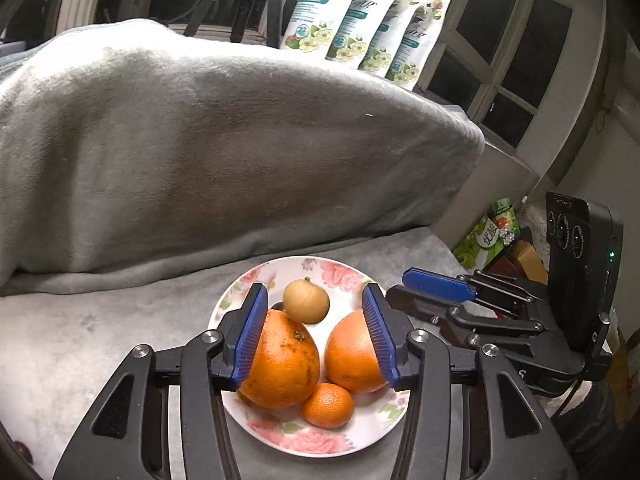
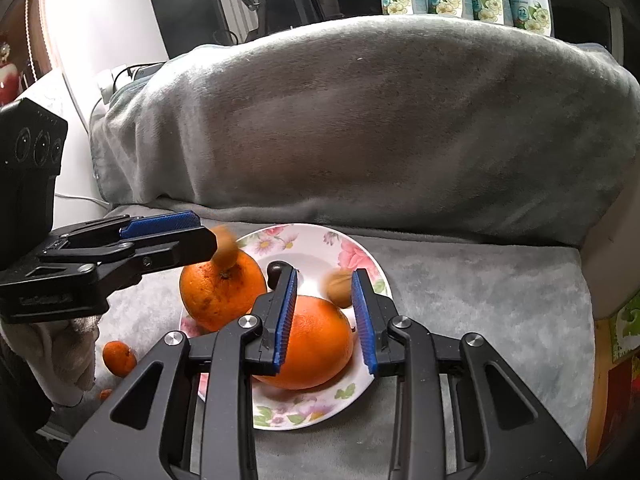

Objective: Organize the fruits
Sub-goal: 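Open both tools to drop the longans onto the plate, then move the right tool to a small mandarin while the left tool grasps a dark plum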

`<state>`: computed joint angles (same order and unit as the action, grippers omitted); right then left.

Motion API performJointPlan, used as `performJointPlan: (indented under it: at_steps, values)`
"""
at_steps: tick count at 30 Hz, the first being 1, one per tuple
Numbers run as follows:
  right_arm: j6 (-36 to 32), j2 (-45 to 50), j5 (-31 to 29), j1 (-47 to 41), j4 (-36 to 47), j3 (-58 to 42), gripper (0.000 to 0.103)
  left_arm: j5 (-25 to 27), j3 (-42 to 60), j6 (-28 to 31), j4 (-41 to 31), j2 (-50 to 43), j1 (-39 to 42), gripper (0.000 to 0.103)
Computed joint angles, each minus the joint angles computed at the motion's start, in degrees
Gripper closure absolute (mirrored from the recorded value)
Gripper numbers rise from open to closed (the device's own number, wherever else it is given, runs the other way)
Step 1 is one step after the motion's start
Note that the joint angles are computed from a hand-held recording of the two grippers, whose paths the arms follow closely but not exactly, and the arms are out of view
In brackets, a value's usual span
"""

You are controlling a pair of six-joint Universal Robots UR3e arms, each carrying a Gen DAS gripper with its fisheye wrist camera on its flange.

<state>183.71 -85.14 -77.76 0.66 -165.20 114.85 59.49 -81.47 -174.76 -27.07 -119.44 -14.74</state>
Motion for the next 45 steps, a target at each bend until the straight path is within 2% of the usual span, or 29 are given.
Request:
performJointPlan:
  at_steps: [2, 4, 6, 7, 8, 12, 19, 24, 45]
  values:
    - [-0.05, -0.39, -0.29, 0.17, -1.21, 0.6, 0.034, 0.44, 0.11, -0.21, 0.03, 0.1, -0.07, 0.051]
    - [-0.39, -1.31, 0.09, 0.07, -1.63, 1.37, 0.033, -0.19, 0.05, -0.79, 0.0, 0.25, 0.37, 0.041]
    - [-0.42, -1.62, -0.51, 0.14, -1.3, 1.54, 0.025, -0.02, -0.04, -1.41, 0.45, 0.44, 0.55, 0.038]
    - [-0.42, -1.83, -1.04, 0.22, -1.24, 1.78, 0.022, 0.4, -0.31, -1.74, 0.8, 0.69, 0.57, 0.029]
    - [-0.45, -2.04, -1.28, 0.24, -1.36, 2.11, 0.019, 0.65, -0.52, -2.15, 1.17, 0.89, 0.61, 0.026]
    - [-0.09, -2.54, -2.31, 0.35, -1.01, 2.47, 0.019, 1.2, -0.34, -2.36, 0.61, 1.46, 0.44, 0.022]
    - [0.24, -3.86, -3.29, 1.32, -0.42, 2.42, 0.019, 2.77, -2.2, -2.49, 1.57, 3.53, -0.23, 0.022]
    - [0.92, -5.12, -4.22, 2.24, -1.17, 3.16, 0.009, 3.13, -4.11, -2.26, 2.67, 5.56, -0.06, 0.022]
    - [5.86, -9.45, -11.58, 10.94, -0.14, 3.83, 0.008, 2.21, -18.83, -0.43, 9.79, 18.2, 3.5, 0.022]
